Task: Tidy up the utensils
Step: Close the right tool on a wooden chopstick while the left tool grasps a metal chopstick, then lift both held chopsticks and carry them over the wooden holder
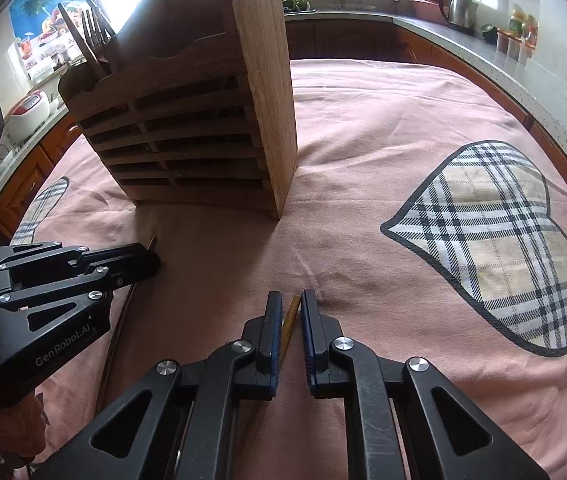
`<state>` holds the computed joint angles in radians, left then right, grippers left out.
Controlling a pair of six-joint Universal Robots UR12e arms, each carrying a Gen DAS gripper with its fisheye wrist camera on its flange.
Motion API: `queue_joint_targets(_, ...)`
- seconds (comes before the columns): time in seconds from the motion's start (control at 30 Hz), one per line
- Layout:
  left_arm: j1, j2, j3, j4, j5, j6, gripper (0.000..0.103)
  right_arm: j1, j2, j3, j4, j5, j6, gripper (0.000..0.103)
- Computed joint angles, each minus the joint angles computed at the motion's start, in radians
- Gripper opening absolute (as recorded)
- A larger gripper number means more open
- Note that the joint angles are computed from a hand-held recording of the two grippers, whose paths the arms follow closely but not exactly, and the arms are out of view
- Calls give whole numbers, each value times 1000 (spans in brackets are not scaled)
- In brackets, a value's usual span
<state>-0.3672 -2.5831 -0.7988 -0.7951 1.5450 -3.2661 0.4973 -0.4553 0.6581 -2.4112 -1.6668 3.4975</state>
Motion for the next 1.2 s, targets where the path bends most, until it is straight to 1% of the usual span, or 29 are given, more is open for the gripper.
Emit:
queue_joint_targets(0.07,9,16,-26,12,-32,-13,6,-8,-13,25,-28,43,26,8)
queue_joint_targets(0.17,22,50,-80,51,-80,-36,5,-13,-38,65,-78,74,46,8)
queue_joint_targets(0.27,31,88,-137,102,-103,-40,5,-20,-64,106,-129,115,60,7)
queue_joint_targets(0.33,34,112,-173,133,-119,-48,5,-22,-82,133,-164,129,64,5)
queue_joint_targets(0.47,41,173,-266,215,-131,-62,4,-18,-122,191,-234,133,64,5)
queue_joint_targets(0.57,51,214,-325,259,-151,-78,4,-10,-136,207,-256,114,53,5)
queue_joint_targets(0.63,53,238,-361,292,-148,-85,4,-9,-144,220,-272,119,59,5)
queue_joint_targets(0.73,50,260,-396,336,-144,-95,4,-8,-160,250,-313,127,68,5)
queue_joint_targets(0.83,47,280,-424,374,-139,-98,4,-2,-172,269,-343,111,67,5)
queue_joint_targets(0.97,55,320,-486,431,-144,-105,4,8,-192,298,-386,83,62,5)
queue_joint_targets(1.2,54,364,-555,507,-147,-115,4,19,-235,360,-460,67,46,5)
